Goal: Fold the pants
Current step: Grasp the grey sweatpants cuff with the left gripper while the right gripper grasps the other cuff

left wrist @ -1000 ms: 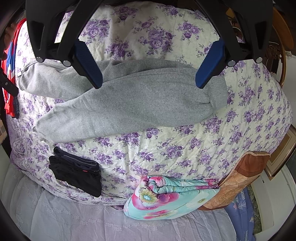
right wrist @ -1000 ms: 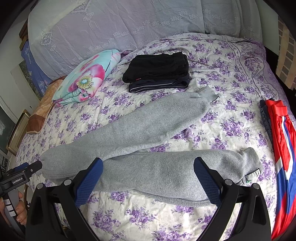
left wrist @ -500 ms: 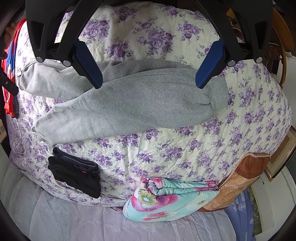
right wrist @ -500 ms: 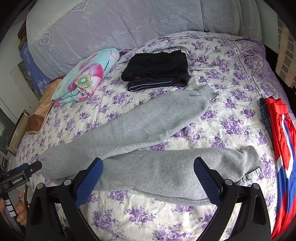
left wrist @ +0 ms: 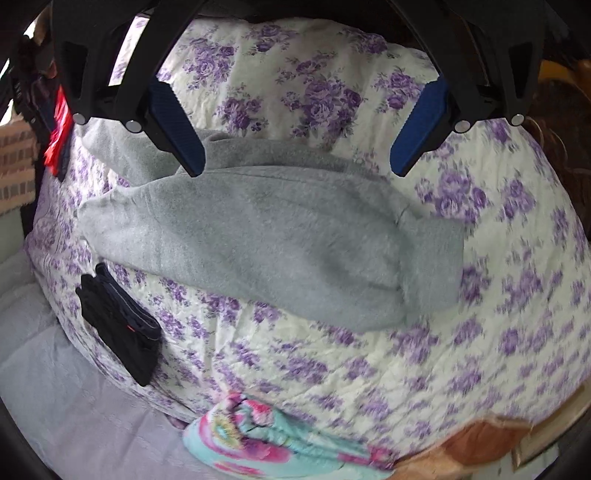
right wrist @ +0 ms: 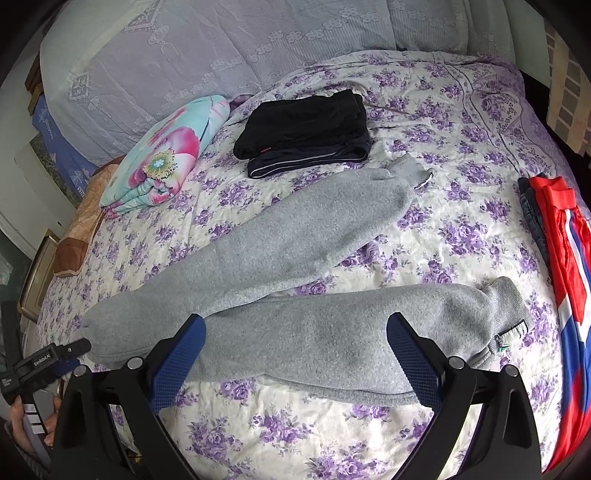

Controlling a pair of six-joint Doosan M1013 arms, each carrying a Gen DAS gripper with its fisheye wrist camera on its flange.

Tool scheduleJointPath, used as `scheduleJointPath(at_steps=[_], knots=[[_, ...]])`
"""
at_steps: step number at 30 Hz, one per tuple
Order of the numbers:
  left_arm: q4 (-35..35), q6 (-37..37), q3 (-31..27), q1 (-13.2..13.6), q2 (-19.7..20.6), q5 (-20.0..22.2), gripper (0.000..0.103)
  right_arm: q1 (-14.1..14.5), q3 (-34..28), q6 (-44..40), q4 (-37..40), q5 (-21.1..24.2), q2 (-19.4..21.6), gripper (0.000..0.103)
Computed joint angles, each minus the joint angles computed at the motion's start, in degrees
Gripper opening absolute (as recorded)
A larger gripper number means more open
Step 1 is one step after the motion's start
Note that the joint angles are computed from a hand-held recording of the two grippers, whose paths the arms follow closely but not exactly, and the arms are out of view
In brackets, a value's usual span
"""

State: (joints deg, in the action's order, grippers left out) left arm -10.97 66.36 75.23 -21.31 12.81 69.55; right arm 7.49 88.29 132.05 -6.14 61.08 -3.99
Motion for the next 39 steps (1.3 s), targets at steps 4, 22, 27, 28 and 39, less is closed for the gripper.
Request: scheduleJointPath(at_steps=[4,22,27,28,39], knots=[[-7.61,-1.68,2.56,2.9,-0.21,-1.32,0.098,-1.88,1.26,2.05,3.25,-0.47,-0.58,0.099],[-17.96,-4.72,-0.57,7.27,3.78,-3.1,0.029,-4.79,2.46,1.75,6.35,-1.56,-0.73,0.099],[-19.95,-1.47,-2.45,7.16,3.99,-6.83,0.014,-6.93,2.97,1.76,7.25,-2.0,-0.25,0.099],[-19.48,-1.0,-3.5,6.96,4.3,-7.42,0.013,-7.77,3.06,1.53,8.31,-2.48,-0.12,0.099],[-15.44,-4.54,-19.43,6.25,13.79,-5.98,0.013,-17.06,0.25,3.03,13.48,-7.65,5.63,0.098]])
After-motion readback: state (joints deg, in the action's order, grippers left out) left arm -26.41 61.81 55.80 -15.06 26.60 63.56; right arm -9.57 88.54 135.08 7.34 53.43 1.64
